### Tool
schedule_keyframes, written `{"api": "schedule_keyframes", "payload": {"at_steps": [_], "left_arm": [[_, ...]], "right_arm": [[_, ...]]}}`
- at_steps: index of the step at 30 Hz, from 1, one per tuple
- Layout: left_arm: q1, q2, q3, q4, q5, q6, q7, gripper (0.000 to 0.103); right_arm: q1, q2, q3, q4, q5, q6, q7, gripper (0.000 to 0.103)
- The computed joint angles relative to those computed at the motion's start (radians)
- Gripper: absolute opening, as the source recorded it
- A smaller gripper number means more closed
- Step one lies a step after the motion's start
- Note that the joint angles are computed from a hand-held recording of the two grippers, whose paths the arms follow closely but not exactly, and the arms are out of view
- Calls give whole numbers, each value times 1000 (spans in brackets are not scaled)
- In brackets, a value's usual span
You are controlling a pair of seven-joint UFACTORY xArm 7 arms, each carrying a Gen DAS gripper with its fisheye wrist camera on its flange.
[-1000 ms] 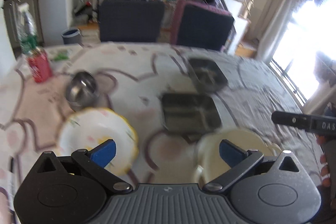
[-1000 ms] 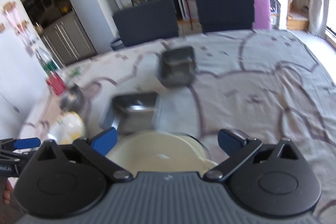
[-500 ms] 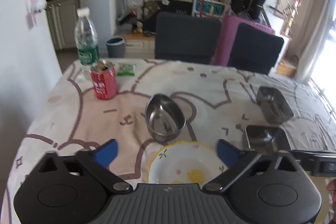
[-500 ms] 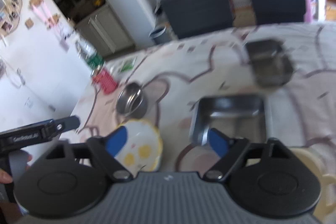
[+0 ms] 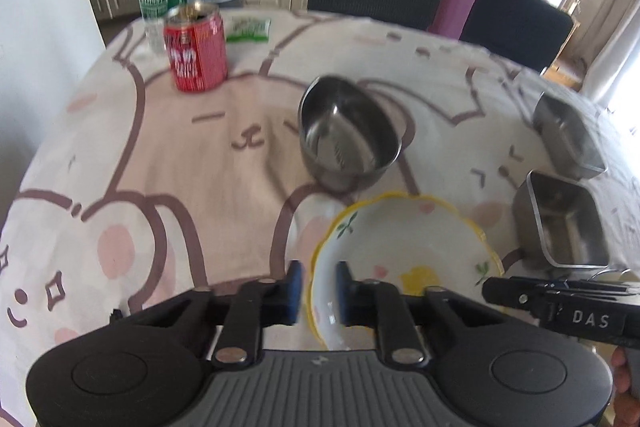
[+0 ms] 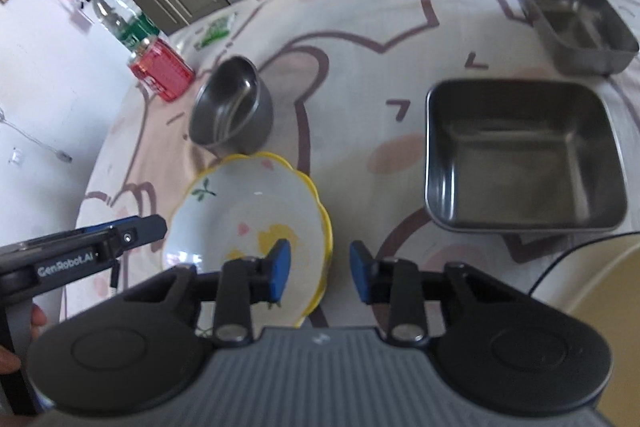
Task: Organize plates and bowls
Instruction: 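Reach both grippers to the lemon-print bowl and close on its rim, then lift the lemon-print bowl and carry it toward the cream bowl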
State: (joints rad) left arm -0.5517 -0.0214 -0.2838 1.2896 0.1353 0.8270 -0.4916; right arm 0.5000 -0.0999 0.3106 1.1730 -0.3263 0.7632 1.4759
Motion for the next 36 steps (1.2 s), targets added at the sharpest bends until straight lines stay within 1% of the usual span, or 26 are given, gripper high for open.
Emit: {"api": "schedule_keyframes", "payload": {"at_steps": [1, 3, 8, 10, 12, 15, 19, 23, 27, 29, 33, 36], "left_arm": [[1, 7, 1, 2, -6, 7, 9, 14], [0, 21, 2, 9, -9, 19, 15, 13], [-4, 44, 7, 17, -19, 32, 32, 9], [-7, 48, 8, 18, -15, 31, 36, 9], [-8, 47, 10, 15, -16, 28, 38, 9], [-9, 47, 10, 13, -15, 30, 37, 10], [-16, 48, 6, 16, 12, 38, 33, 10], [-13, 37, 9, -3, -3, 18, 28, 9], [-22, 42, 1, -4, 51, 17, 9, 11], [-26, 49, 0, -1, 60, 22, 7, 14], [-27, 55, 4, 1, 50, 23, 5, 14], [-18, 43, 10, -10, -8, 11, 5, 11]], "right_arm": [[2, 13, 4, 7, -6, -2, 4, 35], [7, 17, 0, 5, -1, -4, -12, 26], [15, 49, -11, 20, 15, -5, -44, 20], [19, 63, -15, 34, 27, 9, -63, 15], [26, 80, -18, 47, 32, 28, -84, 12], [39, 97, -22, 59, 17, 37, -100, 14], [51, 101, -28, 65, 2, 45, -99, 13], [54, 96, -30, 60, -5, 43, -84, 13], [54, 102, -32, 73, 4, 56, -104, 12], [57, 109, -31, 85, 7, 71, -112, 13], [56, 107, -36, 82, 60, 62, -153, 15], [55, 103, -36, 76, 58, 55, -154, 13]]}}
